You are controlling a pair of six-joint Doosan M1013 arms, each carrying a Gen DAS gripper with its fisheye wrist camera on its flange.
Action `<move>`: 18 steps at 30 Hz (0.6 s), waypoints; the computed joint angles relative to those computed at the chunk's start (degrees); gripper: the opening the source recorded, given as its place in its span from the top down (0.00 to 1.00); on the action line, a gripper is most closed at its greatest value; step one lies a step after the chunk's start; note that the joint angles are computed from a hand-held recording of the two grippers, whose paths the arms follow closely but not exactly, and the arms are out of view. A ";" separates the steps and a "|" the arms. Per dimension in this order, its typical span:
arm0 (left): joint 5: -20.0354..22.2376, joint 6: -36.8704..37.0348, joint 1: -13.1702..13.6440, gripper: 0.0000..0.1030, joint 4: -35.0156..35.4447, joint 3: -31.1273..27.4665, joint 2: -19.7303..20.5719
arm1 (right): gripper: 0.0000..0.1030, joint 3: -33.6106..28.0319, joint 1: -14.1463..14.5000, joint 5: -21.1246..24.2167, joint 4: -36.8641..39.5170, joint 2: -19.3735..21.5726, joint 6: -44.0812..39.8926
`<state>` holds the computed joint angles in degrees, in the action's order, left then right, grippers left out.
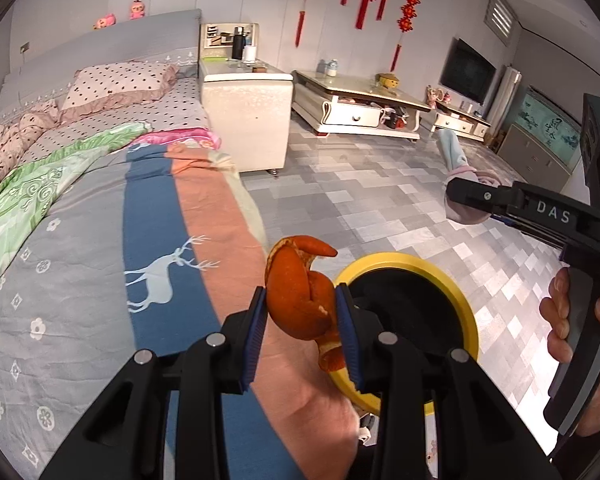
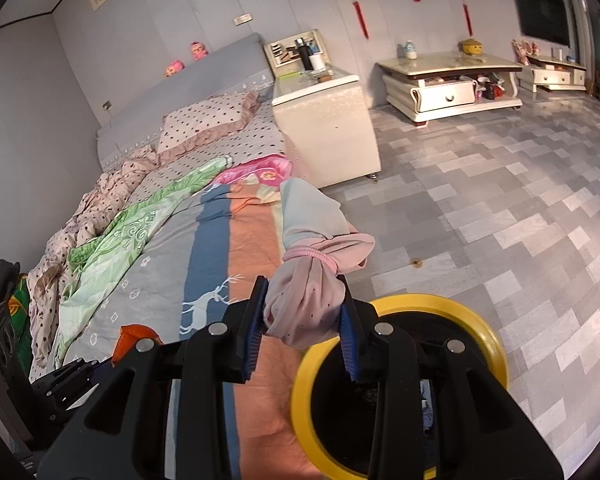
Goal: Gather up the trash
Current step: 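Lift the orange peel and pink cloth and carry both over the yellow bin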
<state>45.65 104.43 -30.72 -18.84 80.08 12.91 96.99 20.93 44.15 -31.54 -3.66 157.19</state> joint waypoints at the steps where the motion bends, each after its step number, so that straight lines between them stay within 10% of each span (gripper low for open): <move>1: 0.06 0.00 -0.43 0.69 0.02 -0.14 0.14 | 0.70 0.55 -0.40 0.06 0.10 -0.53 0.13; 18: 1.88 0.00 -5.25 0.69 1.54 -1.61 4.08 | 0.69 7.75 -6.16 -2.43 7.93 -3.08 -2.77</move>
